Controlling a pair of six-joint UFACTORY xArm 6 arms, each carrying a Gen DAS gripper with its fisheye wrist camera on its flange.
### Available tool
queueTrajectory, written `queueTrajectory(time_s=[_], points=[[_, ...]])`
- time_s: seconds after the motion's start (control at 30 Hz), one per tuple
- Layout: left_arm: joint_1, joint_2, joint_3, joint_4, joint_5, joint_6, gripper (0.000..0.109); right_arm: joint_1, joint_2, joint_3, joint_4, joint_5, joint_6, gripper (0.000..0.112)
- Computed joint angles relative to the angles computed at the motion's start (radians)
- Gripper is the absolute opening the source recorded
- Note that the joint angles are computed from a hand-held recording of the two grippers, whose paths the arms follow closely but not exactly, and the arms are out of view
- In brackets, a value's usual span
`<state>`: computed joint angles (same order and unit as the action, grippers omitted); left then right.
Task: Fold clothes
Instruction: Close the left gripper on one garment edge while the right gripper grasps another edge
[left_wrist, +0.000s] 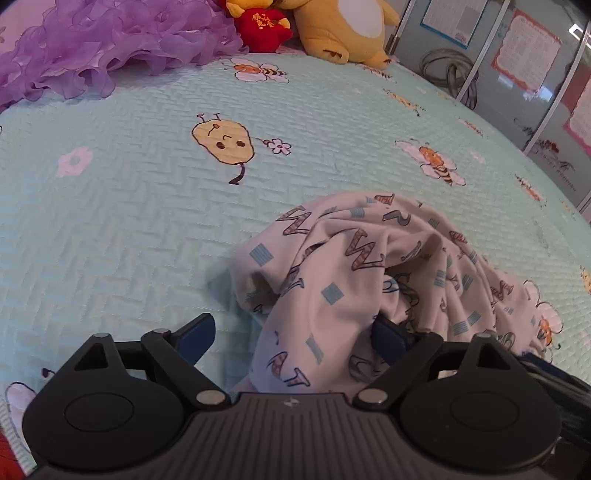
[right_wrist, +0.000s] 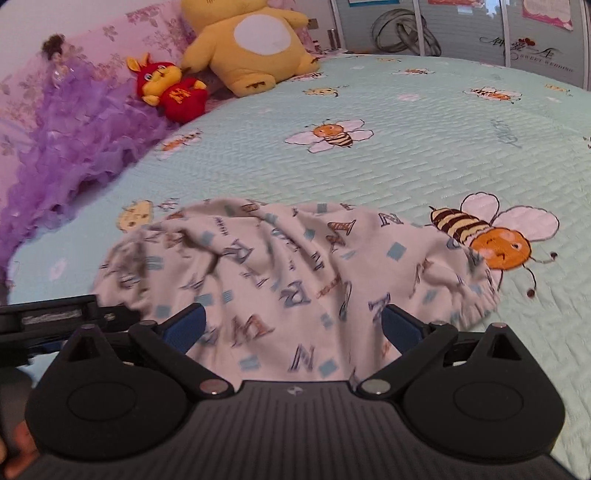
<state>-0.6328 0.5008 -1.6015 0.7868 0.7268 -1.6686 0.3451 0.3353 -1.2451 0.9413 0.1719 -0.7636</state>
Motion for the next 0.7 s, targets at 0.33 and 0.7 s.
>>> queueTrajectory(time_s=[0.33,0.7], points=[[0.007,-0.019,0.058,0.062,-0.152,-0.013,0.017,0.006,-0.005,0.010,-0.070,0.040,-0.021,0.006],[-0.077,-0.242,0.170,0.295,-0.138,-0.131,0.010,-0.035,-0.366,0.195,0.390,0.036,-0.407,0.001]])
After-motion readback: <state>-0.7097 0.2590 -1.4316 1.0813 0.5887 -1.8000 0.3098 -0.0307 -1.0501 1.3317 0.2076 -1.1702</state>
